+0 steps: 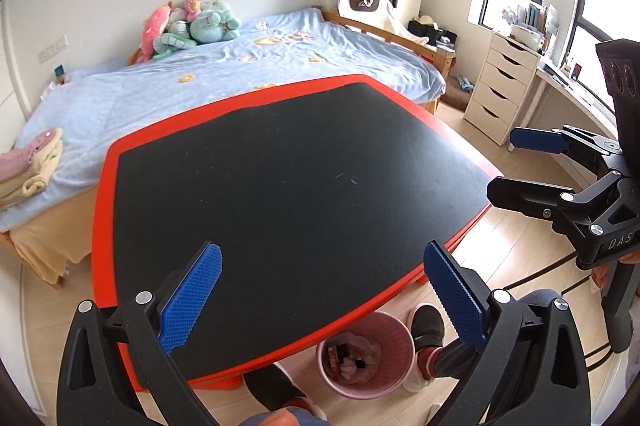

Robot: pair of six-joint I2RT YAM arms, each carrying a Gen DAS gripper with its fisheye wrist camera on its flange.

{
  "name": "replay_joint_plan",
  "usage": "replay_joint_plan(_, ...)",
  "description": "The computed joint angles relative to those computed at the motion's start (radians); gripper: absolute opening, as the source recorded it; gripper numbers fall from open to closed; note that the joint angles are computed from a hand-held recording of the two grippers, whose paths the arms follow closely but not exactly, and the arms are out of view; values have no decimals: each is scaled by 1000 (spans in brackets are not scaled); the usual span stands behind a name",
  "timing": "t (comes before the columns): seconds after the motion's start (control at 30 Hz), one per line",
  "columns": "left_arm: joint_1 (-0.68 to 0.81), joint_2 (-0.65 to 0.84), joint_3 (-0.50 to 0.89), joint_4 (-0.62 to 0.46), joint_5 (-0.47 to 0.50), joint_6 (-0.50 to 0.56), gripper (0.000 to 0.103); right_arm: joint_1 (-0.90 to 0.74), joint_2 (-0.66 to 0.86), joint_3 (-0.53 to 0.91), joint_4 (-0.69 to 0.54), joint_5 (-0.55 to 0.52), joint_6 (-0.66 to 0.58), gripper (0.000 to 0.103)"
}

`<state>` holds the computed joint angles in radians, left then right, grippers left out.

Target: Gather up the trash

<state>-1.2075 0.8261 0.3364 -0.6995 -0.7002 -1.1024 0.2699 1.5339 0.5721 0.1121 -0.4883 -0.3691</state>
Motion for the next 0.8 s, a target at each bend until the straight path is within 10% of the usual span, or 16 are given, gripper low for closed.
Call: replay_joint_plan(0.8, 21, 38, 23, -27, -19, -40, 97, 5, 32, 26, -5, 0, 1, 100)
